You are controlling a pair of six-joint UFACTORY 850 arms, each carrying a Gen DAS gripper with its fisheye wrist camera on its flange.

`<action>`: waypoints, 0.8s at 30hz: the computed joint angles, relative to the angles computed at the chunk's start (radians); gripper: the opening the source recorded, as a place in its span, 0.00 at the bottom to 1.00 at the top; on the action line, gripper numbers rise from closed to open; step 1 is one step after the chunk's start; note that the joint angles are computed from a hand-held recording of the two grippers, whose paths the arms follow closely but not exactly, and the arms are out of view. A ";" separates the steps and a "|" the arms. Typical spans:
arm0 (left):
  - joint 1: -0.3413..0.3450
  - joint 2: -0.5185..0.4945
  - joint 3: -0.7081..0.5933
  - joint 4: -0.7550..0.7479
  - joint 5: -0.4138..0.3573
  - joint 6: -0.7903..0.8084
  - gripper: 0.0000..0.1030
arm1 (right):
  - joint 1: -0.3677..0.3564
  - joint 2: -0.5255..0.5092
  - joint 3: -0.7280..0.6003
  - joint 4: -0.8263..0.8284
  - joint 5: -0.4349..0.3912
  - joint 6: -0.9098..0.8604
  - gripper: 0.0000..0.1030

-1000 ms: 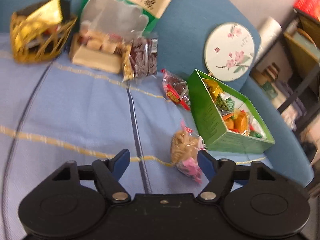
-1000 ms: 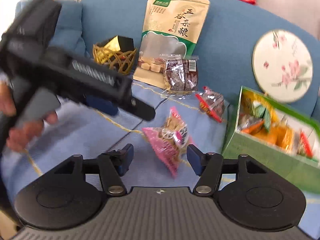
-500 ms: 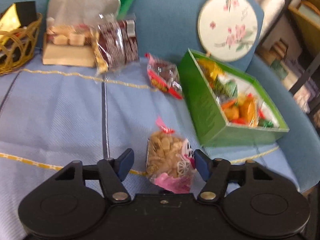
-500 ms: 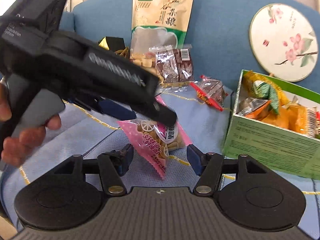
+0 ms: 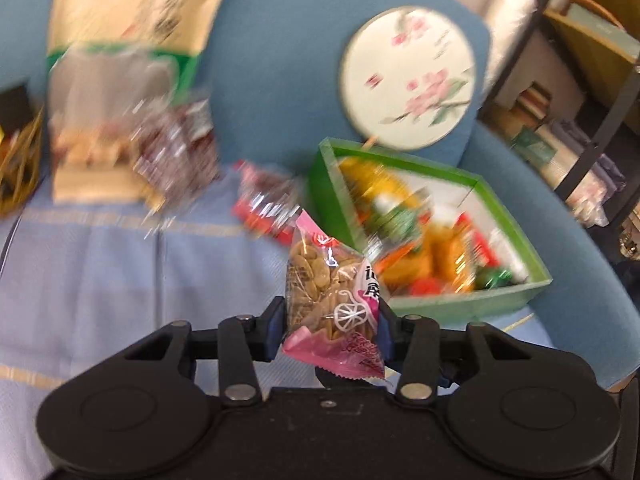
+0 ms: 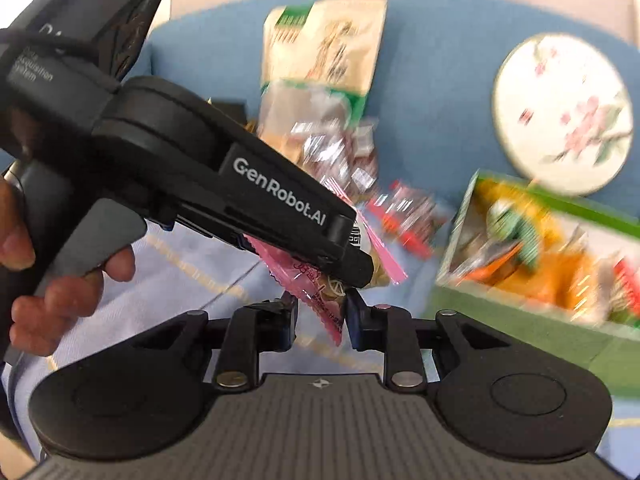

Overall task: Organize snacks
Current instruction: 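Carry the pink packet into the green box and open the left gripper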

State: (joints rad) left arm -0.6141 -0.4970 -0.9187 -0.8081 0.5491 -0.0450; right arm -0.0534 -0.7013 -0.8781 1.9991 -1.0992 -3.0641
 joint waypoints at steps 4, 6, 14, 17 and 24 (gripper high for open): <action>0.007 -0.035 -0.116 -0.041 -0.014 0.121 0.73 | -0.030 0.006 -0.059 0.000 -0.026 0.020 0.42; 0.013 -0.069 -0.182 -0.025 -0.024 0.145 0.73 | -0.046 -0.001 -0.096 0.013 -0.037 0.033 0.42; 0.031 -0.255 -0.502 -0.119 -0.136 0.412 0.74 | -0.088 -0.109 -0.282 0.090 -0.048 0.207 0.42; 0.043 -0.312 -0.579 -0.128 -0.164 0.430 0.77 | -0.084 -0.135 -0.328 0.123 -0.015 0.252 0.42; 0.039 -0.310 -0.533 -0.220 -0.080 0.458 1.00 | -0.065 -0.146 -0.310 0.257 0.057 0.107 0.91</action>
State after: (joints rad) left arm -0.5753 -0.8074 -1.4517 -1.0286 0.4694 0.4134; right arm -0.1187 -0.8470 -1.1878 2.2564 -1.0420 -2.9570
